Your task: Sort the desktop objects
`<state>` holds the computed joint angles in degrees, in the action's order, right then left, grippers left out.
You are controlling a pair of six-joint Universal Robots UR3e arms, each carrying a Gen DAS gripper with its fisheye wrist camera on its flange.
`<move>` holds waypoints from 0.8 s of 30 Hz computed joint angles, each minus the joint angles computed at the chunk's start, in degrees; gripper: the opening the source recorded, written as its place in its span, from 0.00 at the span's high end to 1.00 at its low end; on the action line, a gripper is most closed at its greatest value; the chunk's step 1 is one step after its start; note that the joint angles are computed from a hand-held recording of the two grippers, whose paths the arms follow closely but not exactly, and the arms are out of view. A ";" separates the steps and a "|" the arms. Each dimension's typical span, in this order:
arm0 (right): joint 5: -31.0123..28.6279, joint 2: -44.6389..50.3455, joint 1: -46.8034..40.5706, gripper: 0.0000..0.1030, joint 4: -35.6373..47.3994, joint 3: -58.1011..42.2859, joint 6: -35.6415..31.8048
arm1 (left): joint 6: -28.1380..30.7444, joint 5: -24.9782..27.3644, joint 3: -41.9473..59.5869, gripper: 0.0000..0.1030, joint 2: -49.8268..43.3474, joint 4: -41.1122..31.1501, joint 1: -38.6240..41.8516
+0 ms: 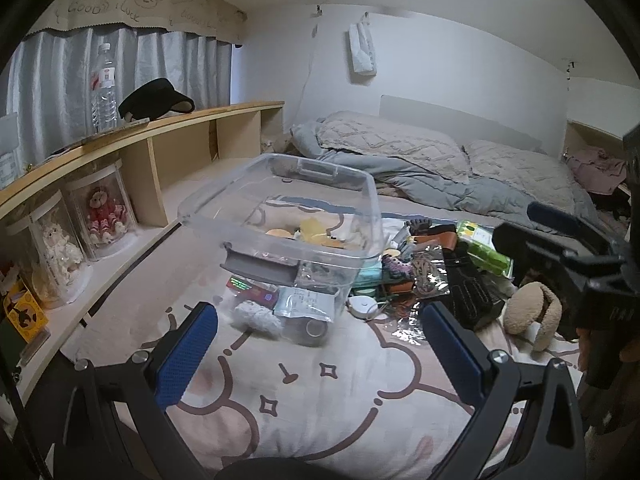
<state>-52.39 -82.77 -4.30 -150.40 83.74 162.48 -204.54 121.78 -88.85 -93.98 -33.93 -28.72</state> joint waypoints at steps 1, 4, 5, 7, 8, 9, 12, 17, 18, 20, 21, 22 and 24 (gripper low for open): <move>0.03 -0.67 -0.33 0.00 -0.33 1.01 0.07 | -0.45 0.58 0.33 0.00 -0.21 -0.34 -0.52; 0.46 -3.19 -1.71 0.00 -1.30 4.75 -0.12 | -1.19 1.33 1.09 0.00 -0.69 -1.41 -1.49; 0.66 -3.91 -2.15 0.00 -1.35 5.74 -0.32 | -1.34 1.51 1.28 0.00 -0.81 -1.69 -1.75; 0.88 -5.78 -3.06 0.00 -1.16 8.14 -1.11 | -1.34 1.96 1.47 0.00 -1.11 -1.74 -2.35; 0.78 -6.61 -3.43 0.00 -1.29 9.26 -1.27 | -1.33 2.33 1.71 0.00 -1.46 -1.69 -2.74; 0.76 -7.69 -4.02 0.00 -1.81 10.85 -1.27 | -1.14 2.89 1.96 0.00 -1.87 -1.50 -3.24; 1.75 -9.73 -5.81 0.00 -2.24 13.91 -1.58 | -0.55 4.04 2.35 0.00 -2.72 -0.67 -4.44; 1.22 -12.30 -7.77 0.00 -4.87 18.46 -1.81 | -0.95 3.43 2.04 0.00 -2.99 0.52 -5.12; 0.55 -12.62 -7.88 0.00 -5.84 19.34 -1.82 | -1.22 2.99 2.09 0.00 -3.00 0.45 -5.09; -0.74 -13.32 -8.22 0.00 -7.86 21.32 -1.93 | -1.60 2.76 2.66 0.00 -3.31 -0.14 -5.18; -1.00 -13.77 -8.57 0.00 -8.67 22.36 -2.00 | -1.67 3.04 2.94 0.00 -3.58 -0.30 -5.40; -0.94 -14.28 -9.02 0.00 -9.43 23.45 -1.90 | -1.71 3.49 3.21 0.00 -3.91 -0.36 -5.67; 0.20 -15.16 -10.33 0.00 -10.17 25.31 -1.87 | -1.70 3.69 3.30 0.00 -4.22 -0.29 -5.93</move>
